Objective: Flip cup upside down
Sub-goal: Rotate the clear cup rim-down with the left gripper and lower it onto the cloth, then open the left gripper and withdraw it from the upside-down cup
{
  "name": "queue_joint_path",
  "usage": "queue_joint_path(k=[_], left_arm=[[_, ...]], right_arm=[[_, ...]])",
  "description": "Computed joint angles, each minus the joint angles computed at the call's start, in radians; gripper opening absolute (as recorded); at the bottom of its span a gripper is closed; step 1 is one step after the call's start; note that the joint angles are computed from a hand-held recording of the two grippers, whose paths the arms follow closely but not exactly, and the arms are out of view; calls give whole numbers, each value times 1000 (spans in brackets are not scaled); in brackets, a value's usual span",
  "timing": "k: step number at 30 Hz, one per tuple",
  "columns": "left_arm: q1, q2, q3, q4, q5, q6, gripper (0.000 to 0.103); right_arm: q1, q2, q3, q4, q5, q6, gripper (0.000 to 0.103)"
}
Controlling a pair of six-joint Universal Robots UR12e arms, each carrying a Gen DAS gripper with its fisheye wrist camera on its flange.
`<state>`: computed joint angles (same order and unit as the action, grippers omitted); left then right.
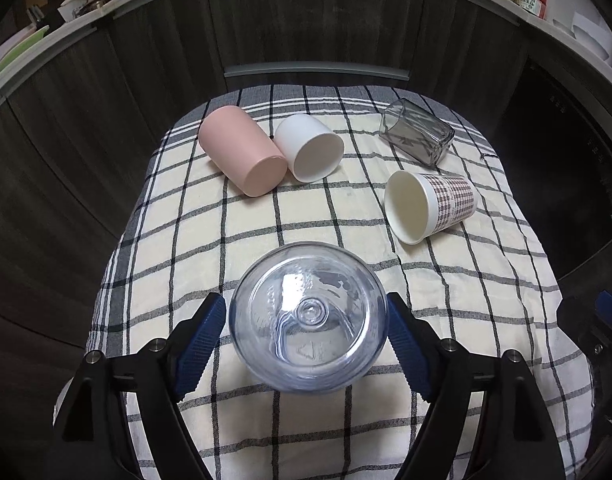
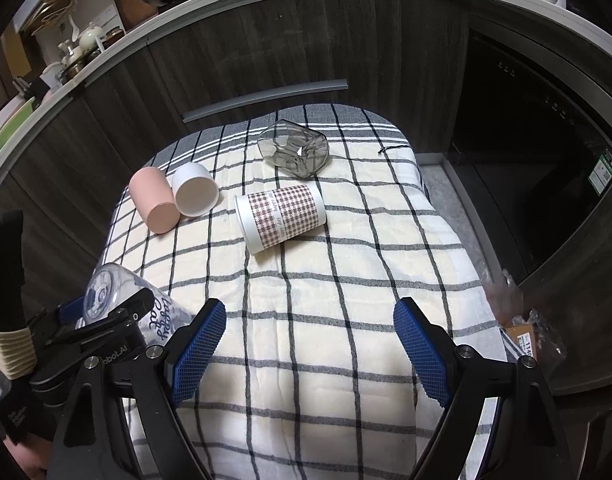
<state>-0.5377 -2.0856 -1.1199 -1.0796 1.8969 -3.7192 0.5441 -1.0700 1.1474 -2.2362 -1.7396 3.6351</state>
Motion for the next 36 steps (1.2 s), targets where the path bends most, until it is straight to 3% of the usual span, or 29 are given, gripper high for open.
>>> queue_joint_path(k=[12, 25, 36], left_arm=[[-7, 17, -9, 39, 14, 10, 85], [-32, 90, -84, 133, 113, 14, 92], [-39, 163, -165, 116, 151, -57, 92]], right_arm=[[6, -12, 3, -18, -18, -14, 86], [30, -28, 6, -78, -56, -49, 86], [62, -36, 6, -113, -82, -96, 86]])
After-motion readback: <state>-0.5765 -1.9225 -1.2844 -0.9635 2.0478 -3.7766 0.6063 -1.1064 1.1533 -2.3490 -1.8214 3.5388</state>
